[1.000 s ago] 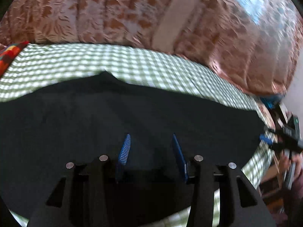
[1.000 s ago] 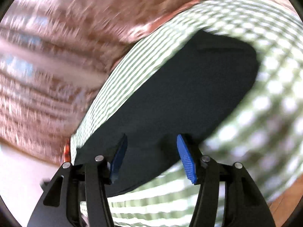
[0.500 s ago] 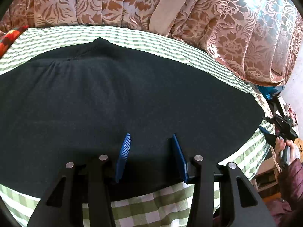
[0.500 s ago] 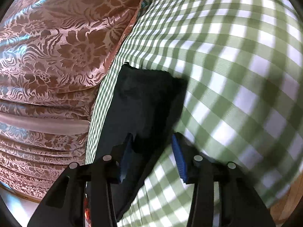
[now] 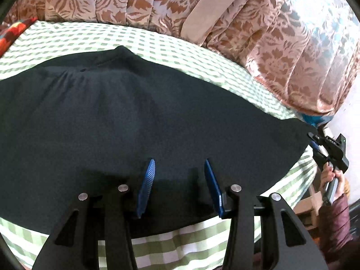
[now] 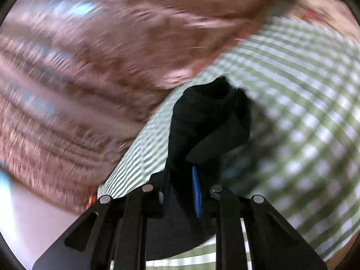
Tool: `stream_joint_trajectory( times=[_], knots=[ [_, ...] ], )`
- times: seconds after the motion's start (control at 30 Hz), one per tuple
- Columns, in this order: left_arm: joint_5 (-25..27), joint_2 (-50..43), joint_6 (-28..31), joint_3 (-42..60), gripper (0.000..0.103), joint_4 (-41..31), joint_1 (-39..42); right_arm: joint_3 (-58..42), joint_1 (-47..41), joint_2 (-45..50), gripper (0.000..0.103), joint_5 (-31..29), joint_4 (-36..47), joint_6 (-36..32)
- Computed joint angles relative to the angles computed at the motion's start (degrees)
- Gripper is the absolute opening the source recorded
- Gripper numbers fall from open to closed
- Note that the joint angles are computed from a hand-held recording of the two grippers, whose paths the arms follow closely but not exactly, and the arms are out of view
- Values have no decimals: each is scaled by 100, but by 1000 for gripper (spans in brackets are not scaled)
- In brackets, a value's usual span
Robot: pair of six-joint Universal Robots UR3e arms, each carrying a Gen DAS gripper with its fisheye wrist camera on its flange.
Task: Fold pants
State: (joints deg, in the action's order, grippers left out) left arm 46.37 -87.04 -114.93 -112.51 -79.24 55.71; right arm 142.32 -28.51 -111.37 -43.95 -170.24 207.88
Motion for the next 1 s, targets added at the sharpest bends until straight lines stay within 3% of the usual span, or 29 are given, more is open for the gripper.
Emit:
stream_joint_trajectory(
  times=[0.2,0.47,0.5,0.53,0.57,0.73,0.97,1.0],
  knots=[
    [-276,-243,190,729,45,-1170,177,-2361,2662,1912,16,-1043,-285,142],
    [-527,-815,490,1726,45,-2607,432,-5907,5189,4740,14,-2092,1551,-551],
    [-561,-896,534,1850,46,-2780,462,-6175,5337,4968,14,-2150,1723,-633],
    [-585,-923,527,1890,58,-2838,477,-6389,5480,5147,14,-2267,1872,-714],
    [-629,-948,514,1922,62,-2902,510,-6664,5630,5327,14,-2453,2084,-813],
    [-723,-1433,561,2539,66,-3620,411,-6954,6004,5590,14,-3072,2274,-1239],
    [-763,-2170,217,3410,80,-4187,-170,-6559,6105,5428,21,-3093,1913,-1780],
    [-740,-2319,51,3545,81,-4188,-298,-6336,6038,5291,37,-2895,1800,-1777]
  ],
)
